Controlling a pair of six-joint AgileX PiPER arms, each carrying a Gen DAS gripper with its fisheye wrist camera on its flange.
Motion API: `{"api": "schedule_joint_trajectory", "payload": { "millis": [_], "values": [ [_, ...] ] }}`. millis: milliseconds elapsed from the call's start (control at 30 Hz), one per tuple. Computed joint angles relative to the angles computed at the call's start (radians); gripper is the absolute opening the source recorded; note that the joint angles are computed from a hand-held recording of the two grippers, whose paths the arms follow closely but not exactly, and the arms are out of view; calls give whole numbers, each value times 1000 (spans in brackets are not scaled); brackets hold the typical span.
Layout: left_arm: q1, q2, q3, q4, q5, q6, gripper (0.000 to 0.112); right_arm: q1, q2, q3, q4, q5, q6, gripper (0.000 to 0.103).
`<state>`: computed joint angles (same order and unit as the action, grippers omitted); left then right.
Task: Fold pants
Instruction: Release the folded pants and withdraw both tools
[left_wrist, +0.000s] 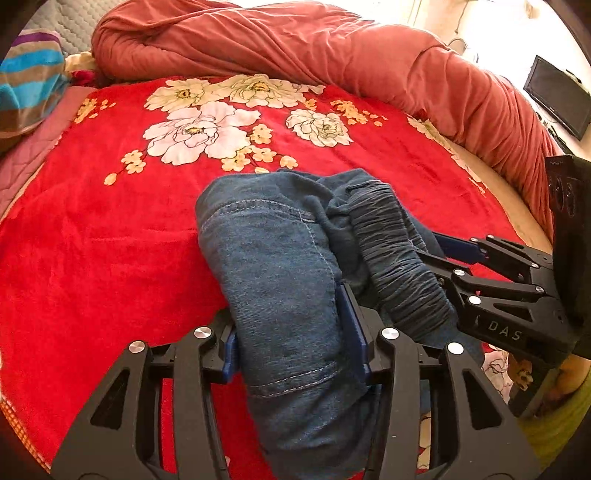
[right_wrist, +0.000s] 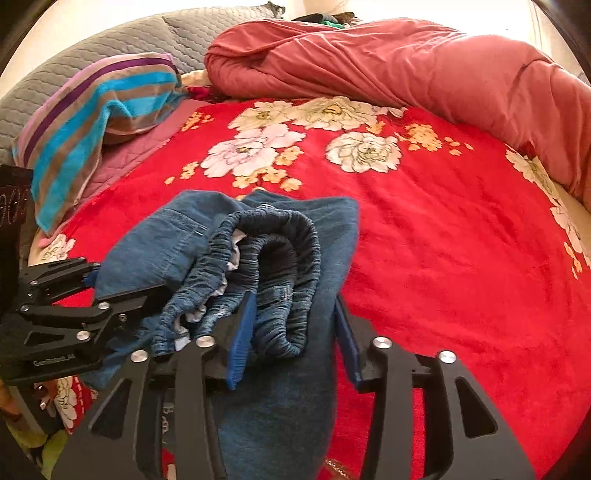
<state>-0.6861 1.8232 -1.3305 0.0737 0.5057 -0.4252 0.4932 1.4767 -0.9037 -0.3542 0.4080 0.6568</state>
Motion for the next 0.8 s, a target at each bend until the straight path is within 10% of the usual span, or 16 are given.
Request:
{"api": "schedule_joint_trajectory", "payload": {
  "millis": [800],
  "values": [
    [-38, -69, 70, 111, -7, -157, 61, 20, -143, 110, -120, 10, 162, 83]
  ]
}}
